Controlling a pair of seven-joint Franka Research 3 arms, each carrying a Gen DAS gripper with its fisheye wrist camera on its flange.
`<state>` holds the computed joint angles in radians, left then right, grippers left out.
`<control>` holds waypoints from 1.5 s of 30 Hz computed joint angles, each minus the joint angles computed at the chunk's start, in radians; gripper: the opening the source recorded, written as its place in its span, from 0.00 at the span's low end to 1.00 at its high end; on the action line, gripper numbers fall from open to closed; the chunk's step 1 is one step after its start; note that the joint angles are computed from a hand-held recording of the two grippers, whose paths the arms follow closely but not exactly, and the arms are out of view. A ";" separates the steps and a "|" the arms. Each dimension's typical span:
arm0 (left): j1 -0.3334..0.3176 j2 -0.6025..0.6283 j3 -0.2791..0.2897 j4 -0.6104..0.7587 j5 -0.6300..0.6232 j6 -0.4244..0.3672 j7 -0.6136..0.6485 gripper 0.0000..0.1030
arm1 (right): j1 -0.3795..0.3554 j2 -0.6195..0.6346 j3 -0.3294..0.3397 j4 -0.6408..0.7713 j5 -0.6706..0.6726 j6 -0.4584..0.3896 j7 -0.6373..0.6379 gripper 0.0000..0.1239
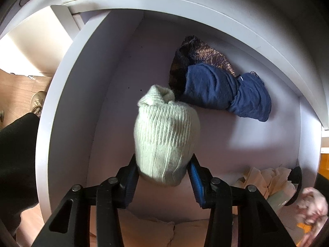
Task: Organize soft objects
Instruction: 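Carry the pink cloth into the gold tray and open the right gripper while the left holds the hat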
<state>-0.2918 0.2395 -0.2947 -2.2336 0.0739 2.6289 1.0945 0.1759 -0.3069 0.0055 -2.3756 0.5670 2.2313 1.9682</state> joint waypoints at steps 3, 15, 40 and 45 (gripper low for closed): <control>0.013 0.003 -0.008 0.000 -0.031 -0.004 0.027 0.45 | 0.001 -0.042 0.000 0.009 -0.012 -0.029 -0.005 0.21; 0.028 0.006 -0.013 -0.016 -0.071 0.021 0.065 0.45 | -0.015 -0.149 0.022 0.127 -0.146 -0.110 -0.023 0.21; 0.023 -0.003 -0.006 -0.021 -0.062 0.015 0.063 0.46 | -0.008 0.372 0.043 1.009 -0.592 -0.261 -0.181 0.21; 0.021 -0.001 -0.006 -0.020 -0.060 0.016 0.062 0.45 | 0.046 0.614 0.005 1.307 -0.661 -0.335 -0.227 0.21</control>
